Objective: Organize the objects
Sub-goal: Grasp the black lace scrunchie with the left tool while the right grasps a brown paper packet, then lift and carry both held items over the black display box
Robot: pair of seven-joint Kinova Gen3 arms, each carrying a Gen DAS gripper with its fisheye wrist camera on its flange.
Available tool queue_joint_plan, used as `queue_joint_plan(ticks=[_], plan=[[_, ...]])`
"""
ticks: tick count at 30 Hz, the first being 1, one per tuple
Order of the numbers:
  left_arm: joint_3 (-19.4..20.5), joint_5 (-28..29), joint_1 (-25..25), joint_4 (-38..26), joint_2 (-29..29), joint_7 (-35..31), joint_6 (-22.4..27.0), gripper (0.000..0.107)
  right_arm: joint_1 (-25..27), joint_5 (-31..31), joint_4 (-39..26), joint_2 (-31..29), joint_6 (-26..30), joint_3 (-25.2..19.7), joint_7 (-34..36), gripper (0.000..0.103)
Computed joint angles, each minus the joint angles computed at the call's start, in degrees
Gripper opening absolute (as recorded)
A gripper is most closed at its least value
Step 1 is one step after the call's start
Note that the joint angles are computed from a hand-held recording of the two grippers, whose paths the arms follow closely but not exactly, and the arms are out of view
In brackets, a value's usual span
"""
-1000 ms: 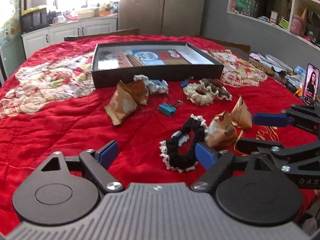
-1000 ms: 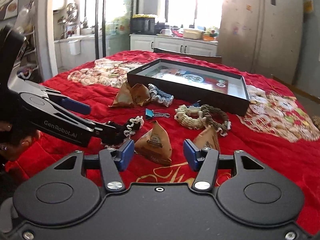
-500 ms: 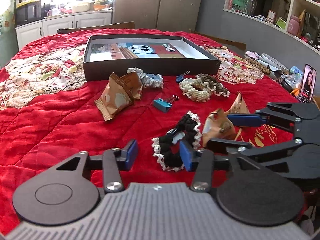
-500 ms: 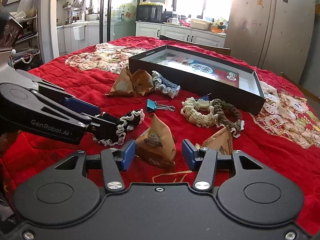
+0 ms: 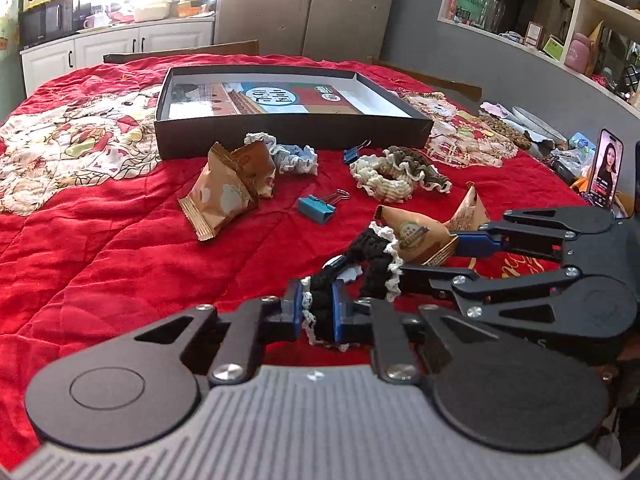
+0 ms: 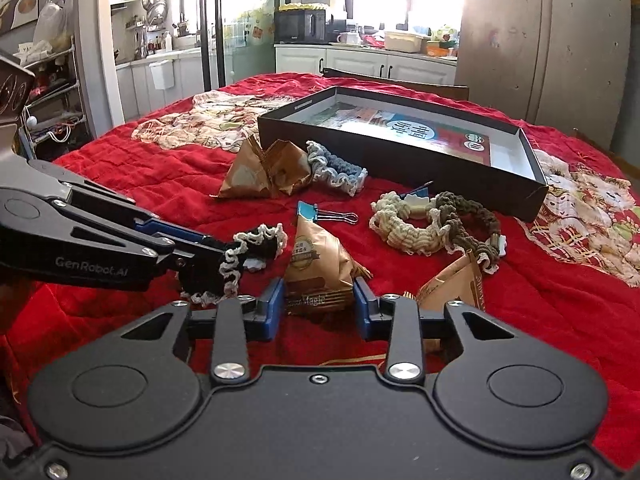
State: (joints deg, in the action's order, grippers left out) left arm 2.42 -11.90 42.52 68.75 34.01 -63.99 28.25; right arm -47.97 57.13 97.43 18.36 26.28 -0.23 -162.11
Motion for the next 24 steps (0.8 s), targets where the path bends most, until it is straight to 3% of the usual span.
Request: queue_joint_plan(ticks=[6, 17, 22, 23, 24], plan=[[-0.2, 0.2, -0.2, 1.3, -1.1, 0.4, -1.0, 0.016, -0.7, 2.7, 0.6, -0.4, -0.1, 0.6, -3.3, 0.027], [-1.1, -0.8, -0.3, 2.0, -3.3, 1.9, -2.8, 0.016, 1.0, 7.7, 1.6, -2.8, 0.0, -1.1, -11.2, 0.026], [-1.1, -1.4, -0.7, 0.0, -3.2, 1.4, -2.8, 0.016, 2.4, 8.3, 0.2, -3.4, 1.7, -2.6, -9.9, 0.025], [-1.0, -1.3, -0.9, -0.8, -3.0, 1.3, -2.7, 0.016, 2.7, 8.3, -0.4, -3.5, 2.1, -2.8, -9.2, 0.024], [-1.1, -1.3, -1.1, -1.5, -2.8, 1.3, -2.7, 0.016, 2.9, 8.5, -0.8, -3.5, 2.4, -2.8, -8.9, 0.015]])
